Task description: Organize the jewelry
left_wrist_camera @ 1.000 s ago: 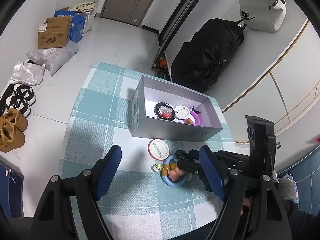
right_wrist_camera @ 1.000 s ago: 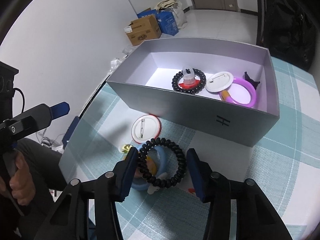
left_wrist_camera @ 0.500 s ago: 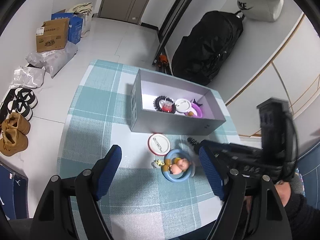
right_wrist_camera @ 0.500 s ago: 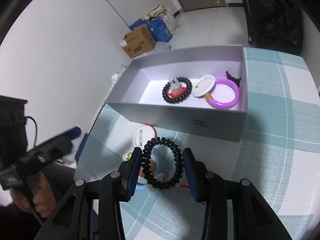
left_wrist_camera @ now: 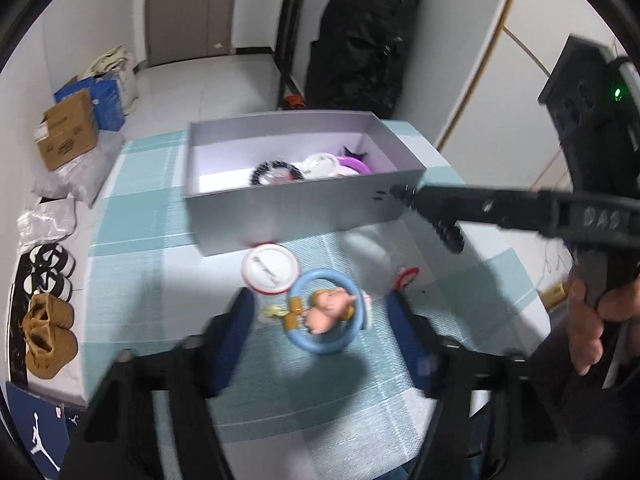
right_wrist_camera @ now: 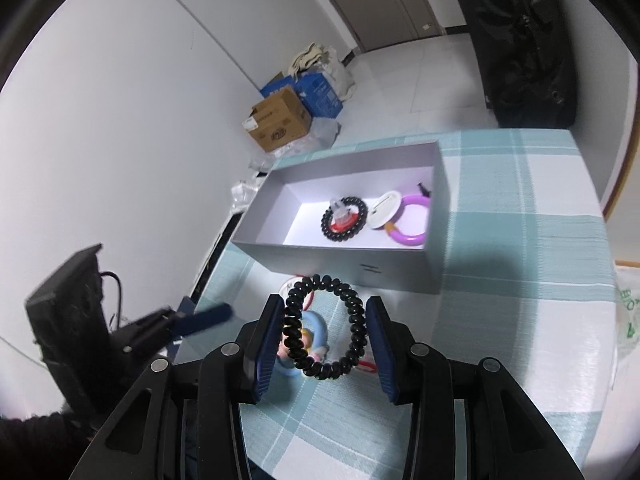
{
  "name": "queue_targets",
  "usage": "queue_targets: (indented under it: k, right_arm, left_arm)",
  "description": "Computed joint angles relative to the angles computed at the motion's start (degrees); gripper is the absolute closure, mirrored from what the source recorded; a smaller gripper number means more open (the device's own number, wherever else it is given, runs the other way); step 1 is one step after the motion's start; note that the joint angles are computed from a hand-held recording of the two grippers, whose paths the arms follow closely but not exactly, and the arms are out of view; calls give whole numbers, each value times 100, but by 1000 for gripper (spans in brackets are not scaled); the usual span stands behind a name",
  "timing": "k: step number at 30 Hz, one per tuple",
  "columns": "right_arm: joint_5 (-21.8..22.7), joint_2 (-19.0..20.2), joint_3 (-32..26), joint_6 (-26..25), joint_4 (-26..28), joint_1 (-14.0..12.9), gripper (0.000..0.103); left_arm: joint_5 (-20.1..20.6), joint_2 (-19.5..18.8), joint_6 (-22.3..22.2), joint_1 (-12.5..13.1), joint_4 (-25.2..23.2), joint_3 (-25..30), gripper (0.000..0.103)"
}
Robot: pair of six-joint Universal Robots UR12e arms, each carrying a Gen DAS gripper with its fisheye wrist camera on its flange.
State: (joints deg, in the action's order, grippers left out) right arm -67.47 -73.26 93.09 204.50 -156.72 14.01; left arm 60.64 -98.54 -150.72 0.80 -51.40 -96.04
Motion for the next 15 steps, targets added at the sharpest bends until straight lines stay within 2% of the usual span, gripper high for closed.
queue_targets:
  k: [2,3,5,13,15]
  right_arm:
    - [-2,-45,58,45,-67,-30,63]
    - [-3,-56,74,62,-91,-36,63]
    - [19,-76,95,73,-121,-50,74]
    - [-4,-103,127,116,-162,-65,74]
    - [-22,-124,151,135,-181,-77,74]
  left_arm:
    - [19,-33,49,-20,-130,33,66]
    - [12,-47,47,-23,-163,51,68]
    - [53,-63,27,-34,-172,63,68]
    - [247,-53,82,-147,1,8,69]
    - [274,-66,123,-180,-41,29,75]
